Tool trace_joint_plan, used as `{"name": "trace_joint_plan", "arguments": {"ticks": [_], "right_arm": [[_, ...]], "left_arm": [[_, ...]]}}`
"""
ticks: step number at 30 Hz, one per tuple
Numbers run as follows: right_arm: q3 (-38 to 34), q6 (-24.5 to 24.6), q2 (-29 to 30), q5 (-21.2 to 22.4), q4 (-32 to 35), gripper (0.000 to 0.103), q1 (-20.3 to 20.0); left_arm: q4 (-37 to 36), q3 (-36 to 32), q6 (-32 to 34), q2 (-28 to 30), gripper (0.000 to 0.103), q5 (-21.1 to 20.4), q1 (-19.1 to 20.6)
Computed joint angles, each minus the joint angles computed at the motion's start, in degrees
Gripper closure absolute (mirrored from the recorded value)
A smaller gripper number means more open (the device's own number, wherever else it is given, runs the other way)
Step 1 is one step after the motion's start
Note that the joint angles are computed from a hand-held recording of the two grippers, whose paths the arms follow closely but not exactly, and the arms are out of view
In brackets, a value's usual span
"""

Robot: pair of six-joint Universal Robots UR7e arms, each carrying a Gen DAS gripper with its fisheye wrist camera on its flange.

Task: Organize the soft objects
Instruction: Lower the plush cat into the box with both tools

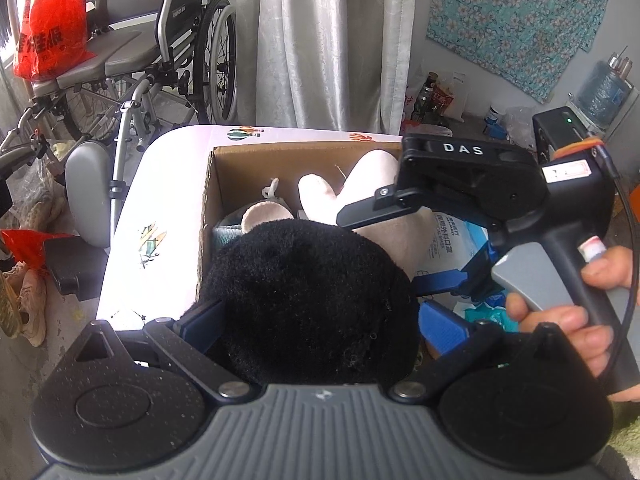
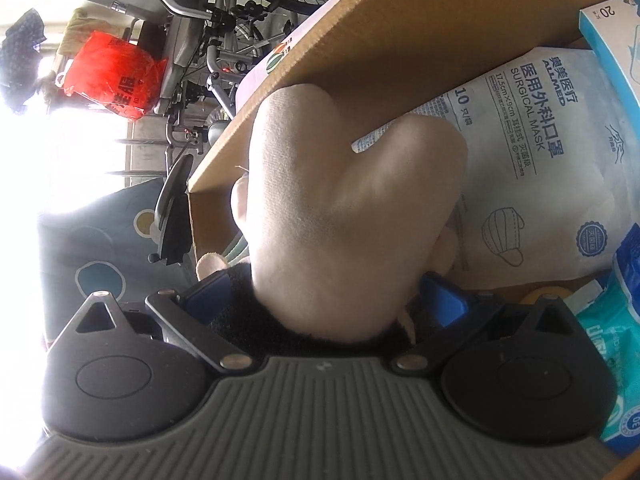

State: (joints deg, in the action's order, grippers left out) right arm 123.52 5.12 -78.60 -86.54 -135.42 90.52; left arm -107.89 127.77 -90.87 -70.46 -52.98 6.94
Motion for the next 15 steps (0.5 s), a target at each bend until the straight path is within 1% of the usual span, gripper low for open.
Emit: {"name": "trace_joint_plan", "arguments": {"ticks": [4, 5, 6, 7, 9, 11, 15], "right_arm": [[1.4, -0.7, 0.7, 0.3, -4.0, 0.002, -0.1], [2.1, -1.2, 0.3, -0.2, -5.0, 0.011, 0.0], [2.6, -2.3, -0.4, -0.3, -5.4, 0.017, -0.2], [3.1, -2.8, -1.1, 0.2, -5.7, 0.019, -0.6], [3.9, -2.6, -2.4, 1.1, -6.0, 0.029, -1.3], [4.7, -2.5, -3.8, 1.8, -6.1, 0.031, -1.9], [6.5, -4.8, -8.2, 3.0, -5.4, 0.034, -2.7]], "left_arm": [[-0.1, 0.0, 0.1, 0.1, 0.0, 0.0, -0.5], [0.0, -0.1, 0.0, 0.1, 0.0, -0.1, -0.5], [-0.2, 0.0, -0.1, -0.1, 0.0, -0.2, -0.6], [-0.6, 0.2, -0.3, -0.3, 0.0, -0.3, -0.7], [-1.5, 0.8, -0.8, -1.0, 0.0, -0.6, -1.0], [-2.3, 1.3, -1.4, -1.6, 0.0, -0.9, -1.5], [-4.4, 2.9, -2.1, -3.4, 0.0, -1.6, -2.9]]}}
